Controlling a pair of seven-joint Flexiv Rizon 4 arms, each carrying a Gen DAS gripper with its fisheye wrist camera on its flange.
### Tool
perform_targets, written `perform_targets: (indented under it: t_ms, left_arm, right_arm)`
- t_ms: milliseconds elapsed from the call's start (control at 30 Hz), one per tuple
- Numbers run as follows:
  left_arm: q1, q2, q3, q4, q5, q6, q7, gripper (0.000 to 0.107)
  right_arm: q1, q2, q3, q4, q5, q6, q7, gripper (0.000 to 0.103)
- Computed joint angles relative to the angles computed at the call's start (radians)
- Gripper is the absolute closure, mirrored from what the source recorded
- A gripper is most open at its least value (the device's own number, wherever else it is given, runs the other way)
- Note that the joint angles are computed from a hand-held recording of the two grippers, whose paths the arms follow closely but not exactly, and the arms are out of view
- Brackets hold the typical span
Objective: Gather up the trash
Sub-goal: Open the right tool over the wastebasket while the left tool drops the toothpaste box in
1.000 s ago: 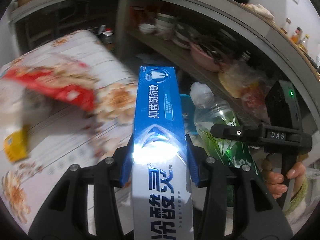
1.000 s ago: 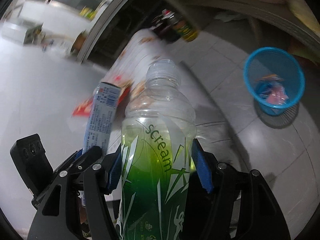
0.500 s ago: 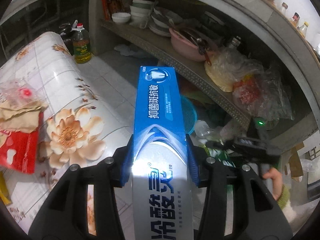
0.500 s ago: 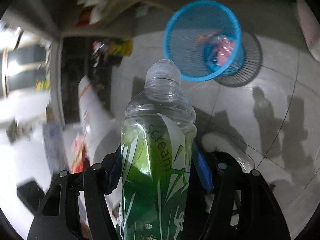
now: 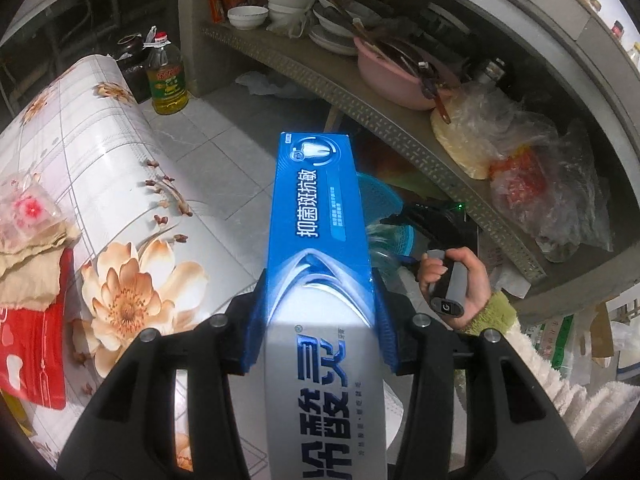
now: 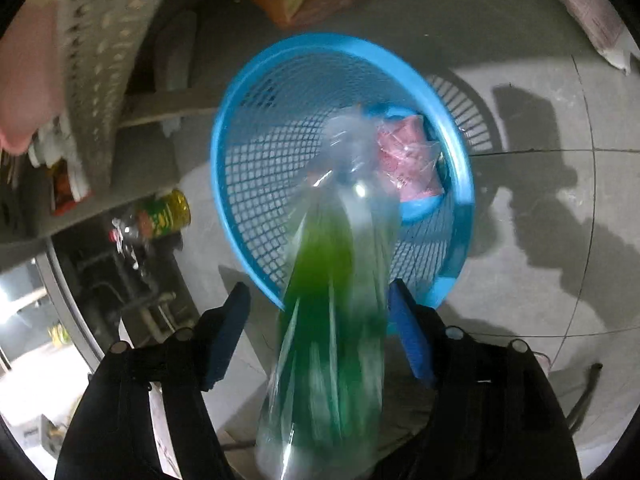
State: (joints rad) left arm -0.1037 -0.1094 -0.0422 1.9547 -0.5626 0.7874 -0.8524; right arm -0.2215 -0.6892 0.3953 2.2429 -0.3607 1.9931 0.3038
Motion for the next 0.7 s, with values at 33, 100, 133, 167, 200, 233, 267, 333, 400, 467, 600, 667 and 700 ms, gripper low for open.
perform_targets:
  t_ms: [33,100,133,167,200,233,267,333,400,467,600,667,700]
  left_arm:
    - [-0.001,-0.006,-0.001,-0.006,0.007,-0.001,-0.006,0.062]
    - [-0.002,-0.013,-0.003,-0.014,0.017,-0.001,-0.014,0.062]
    - [-0.003,-0.019,-0.004,-0.02,0.025,-0.001,-0.021,0.062]
    - [-0.004,-0.022,-0.005,-0.022,0.03,-0.001,-0.025,0.062]
    - [-0.004,-0.028,-0.007,-0.028,0.035,-0.005,-0.032,0.062]
    - [-0.005,-0.034,-0.01,-0.036,0.038,-0.014,-0.039,0.062]
    - [-0.007,-0.041,-0.014,-0.045,0.04,-0.021,-0.048,0.062]
    - [-0.009,-0.049,-0.019,-0.054,0.037,-0.035,-0.048,0.062]
    - [-0.012,-0.062,-0.026,-0.071,0.038,-0.062,-0.053,0.062]
    - [-0.013,-0.085,-0.033,-0.104,0.044,-0.117,-0.066,0.062]
    - [-0.004,-0.177,-0.055,-0.225,0.052,-0.335,-0.132,0.062]
    - [0.005,-0.267,-0.068,-0.319,0.031,-0.492,-0.238,0.062]
    - [0.004,-0.321,-0.073,-0.371,0.025,-0.558,-0.317,0.062]
  right_arm:
    - [0.023,-0.005,-0.017,0.001,0.018,0.034,-0.012,0.033]
    - [0.062,0.014,-0.051,0.016,0.034,0.047,-0.034,0.033]
    - [0.072,0.025,-0.059,0.027,0.037,0.051,-0.043,0.033]
    - [0.076,0.032,-0.064,0.037,0.038,0.059,-0.052,0.033]
    - [0.082,0.04,-0.071,0.054,0.044,0.074,-0.06,0.033]
    - [0.104,0.056,-0.084,0.07,0.061,0.081,-0.068,0.033]
    - [0.123,0.073,-0.096,0.09,0.071,0.086,-0.081,0.033]
    - [0.143,0.105,-0.108,0.127,0.075,0.088,-0.105,0.033]
    - [0.159,0.132,-0.11,0.161,0.078,0.089,-0.12,0.033]
    - [0.192,0.165,-0.118,0.204,0.098,0.093,-0.139,0.033]
    - [0.195,0.213,-0.099,0.278,0.091,0.082,-0.14,0.033]
    - [0.195,0.213,-0.092,0.31,0.095,0.105,-0.13,0.033]
    - [0.199,0.212,-0.093,0.324,0.098,0.116,-0.124,0.033]
